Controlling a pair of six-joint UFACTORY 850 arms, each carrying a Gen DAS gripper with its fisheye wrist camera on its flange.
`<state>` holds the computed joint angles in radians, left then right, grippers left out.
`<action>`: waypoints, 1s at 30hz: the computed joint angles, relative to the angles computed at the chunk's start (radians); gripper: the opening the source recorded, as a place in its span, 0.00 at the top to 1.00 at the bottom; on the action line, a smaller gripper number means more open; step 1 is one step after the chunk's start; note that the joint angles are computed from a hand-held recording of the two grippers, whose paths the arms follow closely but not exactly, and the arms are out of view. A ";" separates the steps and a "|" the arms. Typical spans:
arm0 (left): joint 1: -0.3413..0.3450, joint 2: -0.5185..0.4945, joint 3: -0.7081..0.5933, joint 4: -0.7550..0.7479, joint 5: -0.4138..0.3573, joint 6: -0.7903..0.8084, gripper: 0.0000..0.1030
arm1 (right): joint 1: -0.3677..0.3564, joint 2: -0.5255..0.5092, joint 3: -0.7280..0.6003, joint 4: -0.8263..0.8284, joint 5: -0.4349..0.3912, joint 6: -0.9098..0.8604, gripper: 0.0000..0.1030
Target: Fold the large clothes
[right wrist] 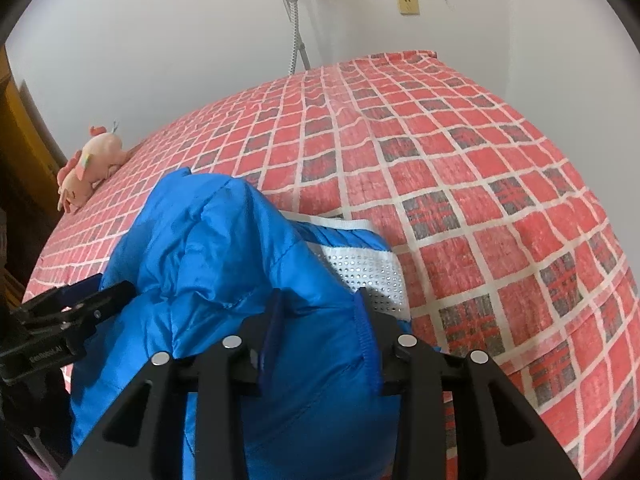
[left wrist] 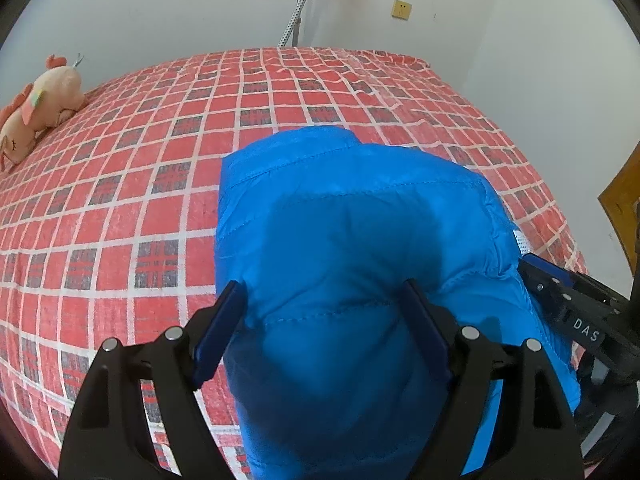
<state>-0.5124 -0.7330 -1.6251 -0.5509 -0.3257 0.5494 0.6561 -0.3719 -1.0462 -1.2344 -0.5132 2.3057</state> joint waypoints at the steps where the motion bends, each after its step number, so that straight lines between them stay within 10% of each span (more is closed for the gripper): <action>1: -0.002 0.001 0.003 0.009 0.007 -0.005 0.22 | -0.001 0.000 0.000 0.003 0.003 -0.002 0.66; 23: 0.019 0.035 0.030 -0.046 -0.028 0.075 0.24 | 0.018 0.007 -0.063 0.232 -0.075 -0.286 0.59; 30: 0.028 0.186 0.236 -0.298 0.067 0.381 0.24 | 0.114 0.056 -0.069 0.237 -0.157 -0.347 0.59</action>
